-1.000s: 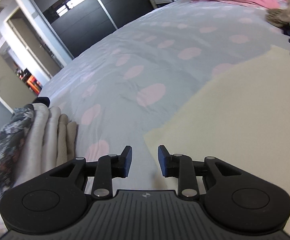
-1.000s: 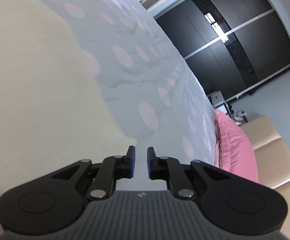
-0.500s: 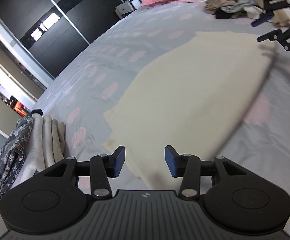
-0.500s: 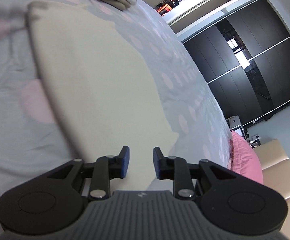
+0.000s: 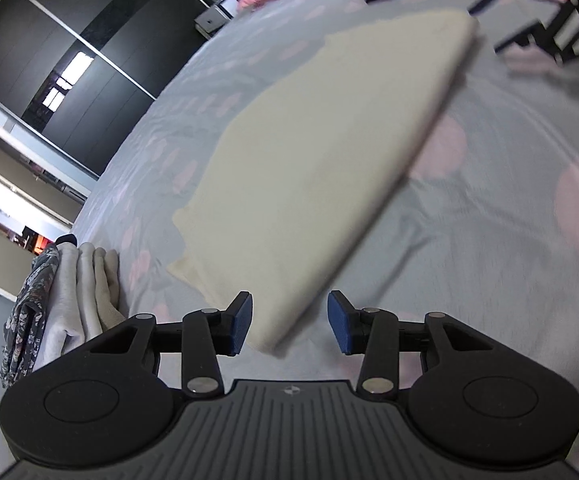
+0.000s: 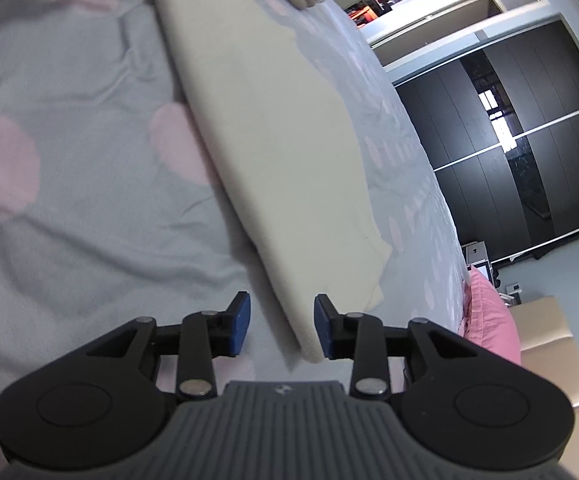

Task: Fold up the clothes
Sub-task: 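Grasp the folded sweater edge with both grippers and lift it for another fold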

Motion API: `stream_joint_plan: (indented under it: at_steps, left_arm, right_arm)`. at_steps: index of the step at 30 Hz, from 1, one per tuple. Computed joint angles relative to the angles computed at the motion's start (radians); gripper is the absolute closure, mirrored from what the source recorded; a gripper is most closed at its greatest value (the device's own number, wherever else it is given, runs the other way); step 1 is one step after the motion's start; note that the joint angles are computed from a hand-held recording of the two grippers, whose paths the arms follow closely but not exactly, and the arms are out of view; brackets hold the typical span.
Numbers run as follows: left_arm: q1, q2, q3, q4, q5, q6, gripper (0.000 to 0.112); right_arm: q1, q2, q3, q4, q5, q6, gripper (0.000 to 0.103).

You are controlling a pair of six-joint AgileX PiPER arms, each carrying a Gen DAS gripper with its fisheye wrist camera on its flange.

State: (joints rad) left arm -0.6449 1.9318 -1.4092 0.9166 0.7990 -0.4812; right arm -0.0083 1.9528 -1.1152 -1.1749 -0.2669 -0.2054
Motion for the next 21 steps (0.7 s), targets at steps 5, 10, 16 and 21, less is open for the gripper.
stream_joint_plan:
  at_steps: [5,10,16,21]
  left_arm:
    - [0.01,0.052,-0.003,0.044,-0.014,0.009,0.073]
    - [0.015,0.111,-0.017,0.079,-0.012,0.032,0.073]
    - [0.021,0.171,-0.035,0.189,-0.017,-0.029,0.073]
    - [0.014,0.21,-0.034,0.312,-0.01,-0.108,0.073]
  right_arm:
    - [0.011,0.043,-0.018,0.126,-0.005,-0.154,0.058]
    - [0.022,0.095,-0.051,0.188,0.007,-0.239,0.058]
    - [0.041,0.157,-0.101,0.358,0.001,-0.386,0.058]
    - [0.067,0.218,-0.127,0.634,-0.059,-0.678,0.061]
